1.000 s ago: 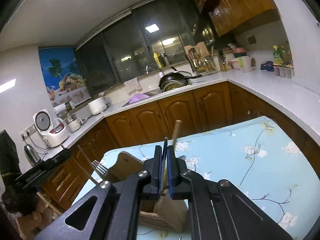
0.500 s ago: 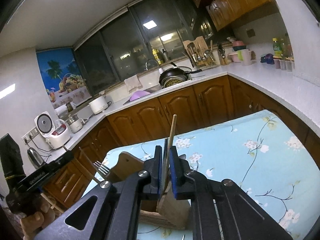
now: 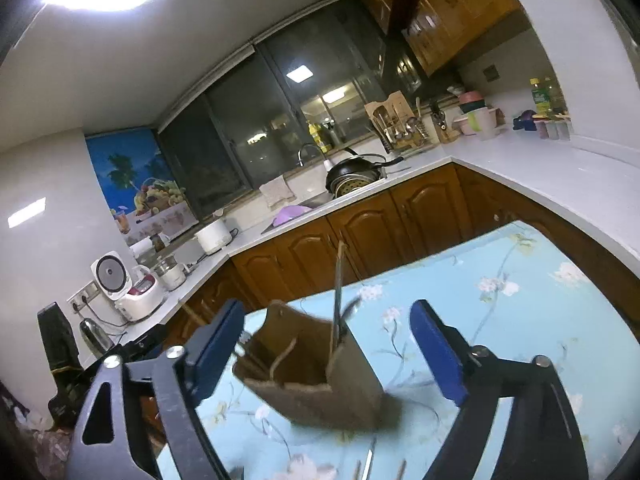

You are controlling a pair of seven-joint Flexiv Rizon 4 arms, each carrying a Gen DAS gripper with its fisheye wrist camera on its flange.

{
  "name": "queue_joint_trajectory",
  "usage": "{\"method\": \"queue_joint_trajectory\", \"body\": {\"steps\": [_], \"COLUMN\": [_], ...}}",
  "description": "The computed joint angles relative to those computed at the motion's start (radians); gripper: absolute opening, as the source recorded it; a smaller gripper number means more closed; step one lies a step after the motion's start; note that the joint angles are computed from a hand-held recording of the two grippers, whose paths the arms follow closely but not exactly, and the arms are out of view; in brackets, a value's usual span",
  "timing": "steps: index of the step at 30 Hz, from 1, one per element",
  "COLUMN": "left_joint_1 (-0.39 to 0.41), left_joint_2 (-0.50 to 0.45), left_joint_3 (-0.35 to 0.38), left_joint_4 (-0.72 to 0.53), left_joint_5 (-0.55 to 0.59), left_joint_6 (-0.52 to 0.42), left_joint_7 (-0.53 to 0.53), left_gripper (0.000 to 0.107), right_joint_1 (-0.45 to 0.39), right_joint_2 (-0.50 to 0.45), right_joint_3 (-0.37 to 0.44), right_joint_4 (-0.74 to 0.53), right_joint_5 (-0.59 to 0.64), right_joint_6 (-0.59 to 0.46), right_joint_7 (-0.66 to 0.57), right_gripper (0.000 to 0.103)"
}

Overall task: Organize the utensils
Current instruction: 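Open both tools and move them back over the remaining utensils, then grasp a metal chopstick with the left tool while the right tool grasps a wooden chopstick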

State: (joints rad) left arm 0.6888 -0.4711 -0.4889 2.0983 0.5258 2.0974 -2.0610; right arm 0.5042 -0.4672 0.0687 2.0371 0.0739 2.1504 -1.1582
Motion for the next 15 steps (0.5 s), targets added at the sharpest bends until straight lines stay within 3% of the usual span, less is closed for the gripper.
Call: {"method": "queue_joint_trajectory", "body": {"steps": [6, 15], "left_joint_1": [0.032, 0.175], "left_joint_2": [0.07, 0.15], "left_joint_3": [0.013, -0.104], "left_joint_4": [0.141, 0.299], "left_joint_5": [0.06, 0.155], "left_joint_6": [0.023, -0.006], "left_joint_7": [-0.047, -0.11], "left_gripper": [0.073, 0.073], "right_joint_1": [0.076, 0.174], "right_joint_2": [0.063, 0.109], "right_joint_3": [-0.031, -0.055], "right_joint_4": [0.135, 0.287], "right_joint_5": [0.134, 0.36], "right_joint_6": [0.032, 0.052], "right_joint_7": [-0.074, -0.188], "right_gripper": [0.093, 0.093]}}
